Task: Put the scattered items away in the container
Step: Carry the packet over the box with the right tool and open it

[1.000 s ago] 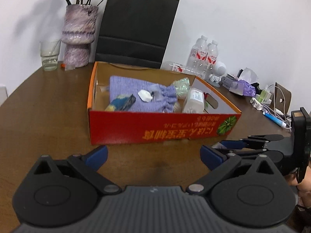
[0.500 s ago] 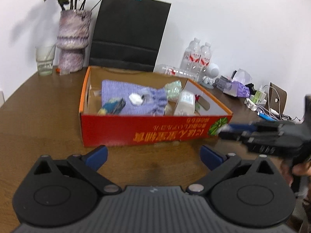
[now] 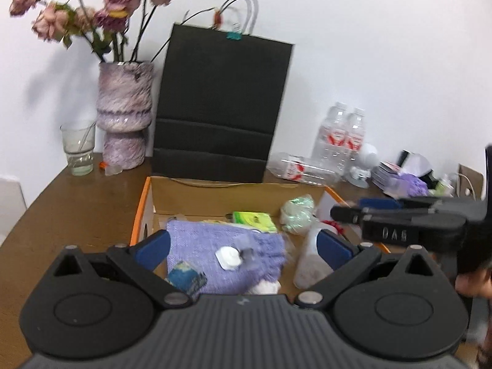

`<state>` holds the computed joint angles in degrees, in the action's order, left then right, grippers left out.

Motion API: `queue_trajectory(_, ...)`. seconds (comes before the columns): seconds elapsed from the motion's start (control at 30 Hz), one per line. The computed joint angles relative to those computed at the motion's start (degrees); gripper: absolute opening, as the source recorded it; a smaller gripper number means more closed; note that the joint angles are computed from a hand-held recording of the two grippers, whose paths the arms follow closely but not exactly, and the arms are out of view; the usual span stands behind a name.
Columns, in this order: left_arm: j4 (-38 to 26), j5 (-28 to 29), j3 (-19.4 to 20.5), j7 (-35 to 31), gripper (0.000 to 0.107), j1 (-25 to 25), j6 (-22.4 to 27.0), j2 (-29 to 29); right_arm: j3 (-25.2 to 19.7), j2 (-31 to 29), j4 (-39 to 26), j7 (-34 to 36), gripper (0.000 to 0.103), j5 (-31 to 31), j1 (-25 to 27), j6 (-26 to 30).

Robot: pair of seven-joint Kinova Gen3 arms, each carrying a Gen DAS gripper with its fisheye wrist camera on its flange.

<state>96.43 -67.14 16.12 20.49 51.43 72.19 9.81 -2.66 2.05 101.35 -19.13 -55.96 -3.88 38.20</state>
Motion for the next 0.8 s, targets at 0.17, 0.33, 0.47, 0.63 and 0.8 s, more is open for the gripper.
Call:
queue_trajectory(0.17, -1.64, 1.74, -1.61, -0.88, 0.103, -1.66, 0.35, 1.83, -1.17, 2.0, -0.26, -4.87, 0.09, 2.23, -1.09, -3.6)
queue_trajectory(0.33, -4.66, 4.32, -2.97, -4.23, 0.103, -1.74, 2.52, 3.78, -1.65, 2.26, -2.35, -11.85, 0.099, 8.46, -1.04, -2.26)
queue_trajectory(0.47, -8.42, 9.07, -3.62, -8.36, 0.103, -2.09, 3.97, 4.45, -0.96, 1.39, -4.54, -16.63, 0.103, 11.33, -0.31, 2.73)
queue_trajectory(0.63, -14.01, 13.14, -4.35, -12.22, 0.103, -0.43, 8.82, 5.32, 0.54, -0.93, -7.14, -20.87, 0.103, 13.71, 0.76, 10.65)
queue_trajectory(0.8, -19.29, 14.81, -4.6, -13.97, 0.103, 2.65, 15.33, 6.67, 1.0, -5.52, -7.21, -29.05, 0.103, 22.53, -1.03, 11.21)
